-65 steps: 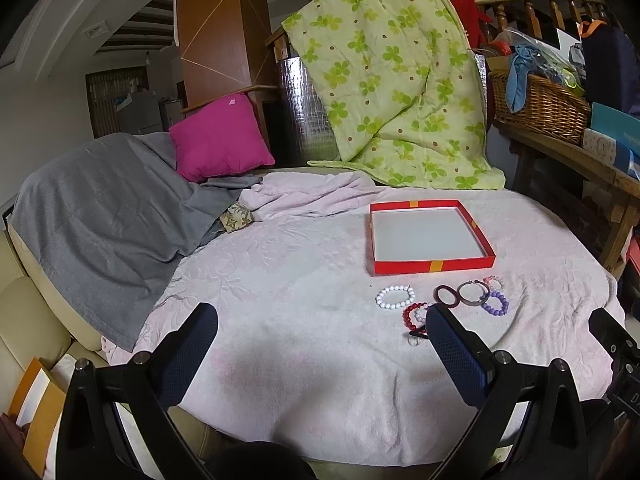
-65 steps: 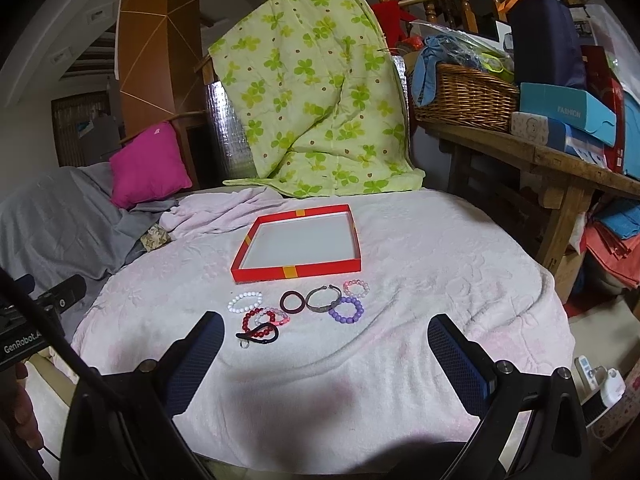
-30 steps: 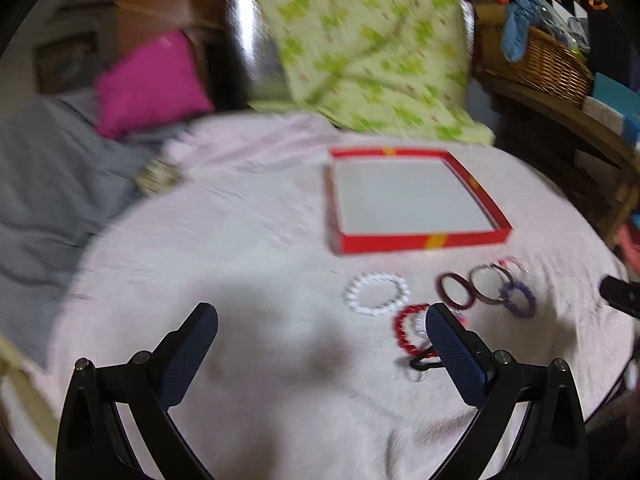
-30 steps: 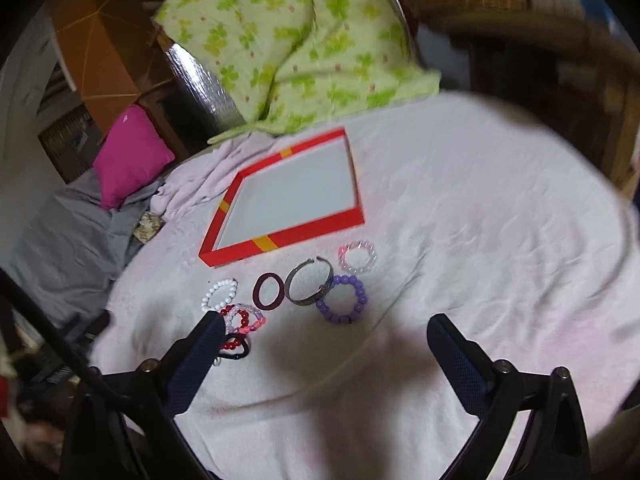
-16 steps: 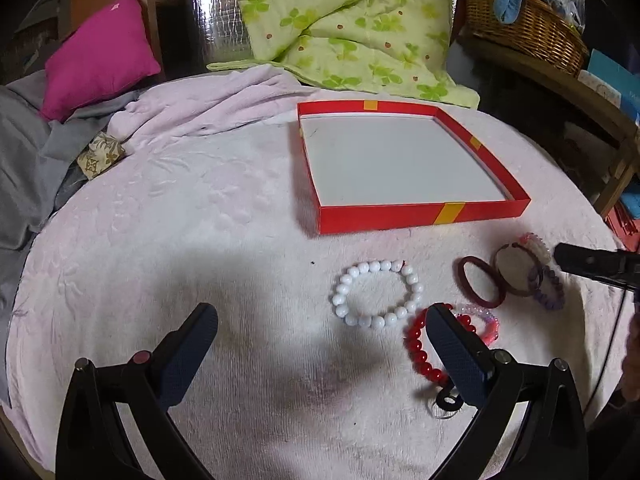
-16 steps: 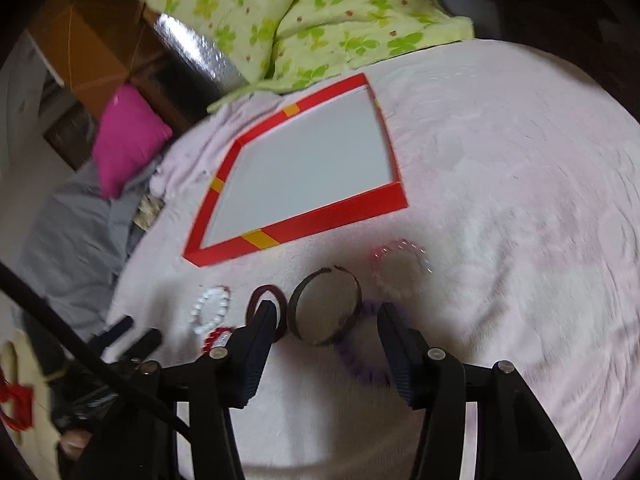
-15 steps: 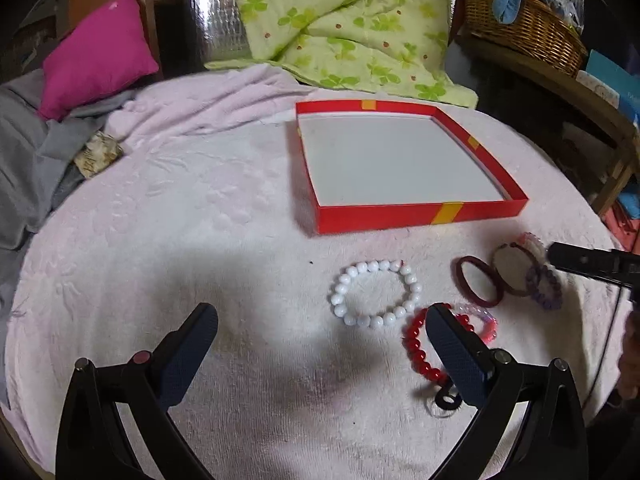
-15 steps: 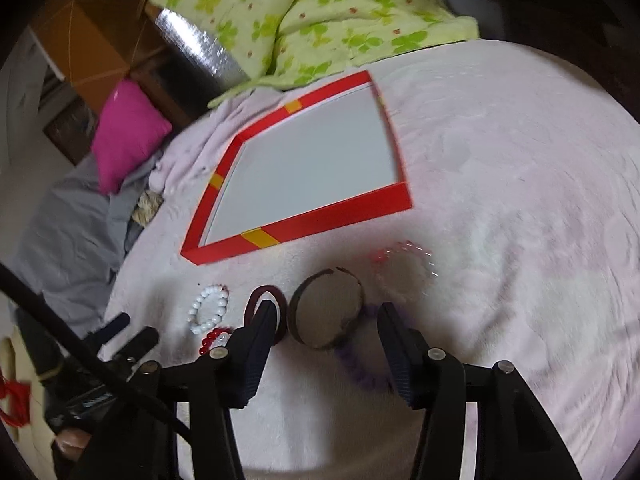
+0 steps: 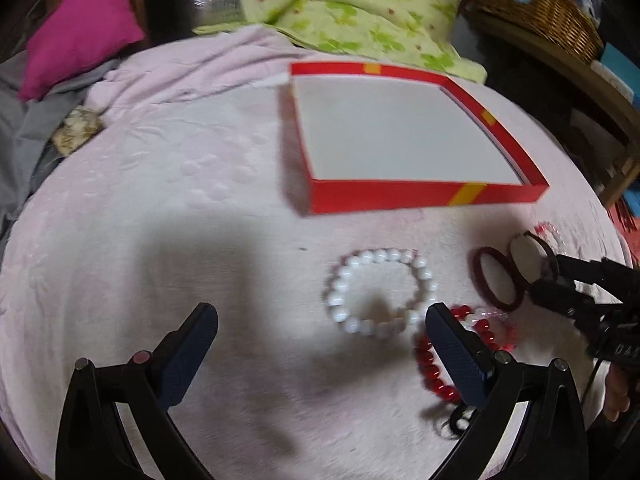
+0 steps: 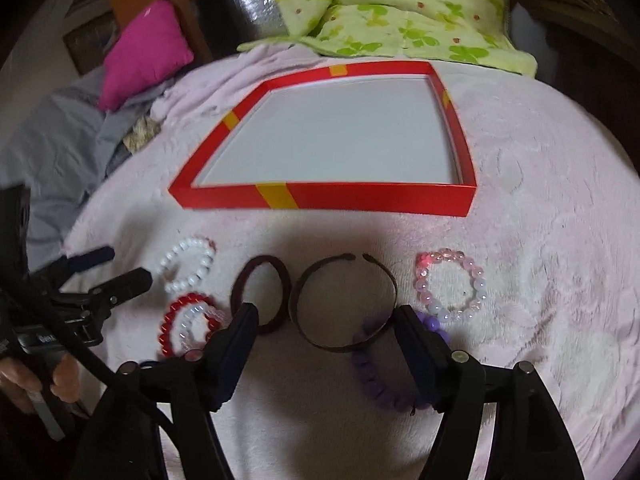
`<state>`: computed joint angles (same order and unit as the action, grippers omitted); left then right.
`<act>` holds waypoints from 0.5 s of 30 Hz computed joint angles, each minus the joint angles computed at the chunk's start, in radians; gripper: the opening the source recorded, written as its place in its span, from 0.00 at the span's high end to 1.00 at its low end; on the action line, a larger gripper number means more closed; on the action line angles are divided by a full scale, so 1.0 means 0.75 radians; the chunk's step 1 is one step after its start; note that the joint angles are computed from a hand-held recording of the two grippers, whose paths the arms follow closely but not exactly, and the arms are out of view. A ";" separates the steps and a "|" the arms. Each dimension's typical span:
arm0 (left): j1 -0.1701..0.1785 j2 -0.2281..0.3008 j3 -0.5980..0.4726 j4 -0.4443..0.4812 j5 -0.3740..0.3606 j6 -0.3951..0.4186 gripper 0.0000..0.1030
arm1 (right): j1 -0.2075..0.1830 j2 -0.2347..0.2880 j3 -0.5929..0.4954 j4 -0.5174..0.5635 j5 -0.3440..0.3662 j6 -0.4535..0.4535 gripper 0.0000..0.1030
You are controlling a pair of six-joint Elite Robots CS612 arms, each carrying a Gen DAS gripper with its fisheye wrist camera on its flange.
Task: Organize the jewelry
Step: 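Close the left tool on the white pearl bracelet while the right tool moves toward the purple bead bracelet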
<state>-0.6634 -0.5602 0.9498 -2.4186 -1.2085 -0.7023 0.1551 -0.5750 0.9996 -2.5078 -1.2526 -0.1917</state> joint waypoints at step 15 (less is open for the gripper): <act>0.026 0.062 -0.092 -0.007 -0.129 0.032 0.20 | -0.007 0.039 -0.055 0.003 -0.012 -0.119 0.23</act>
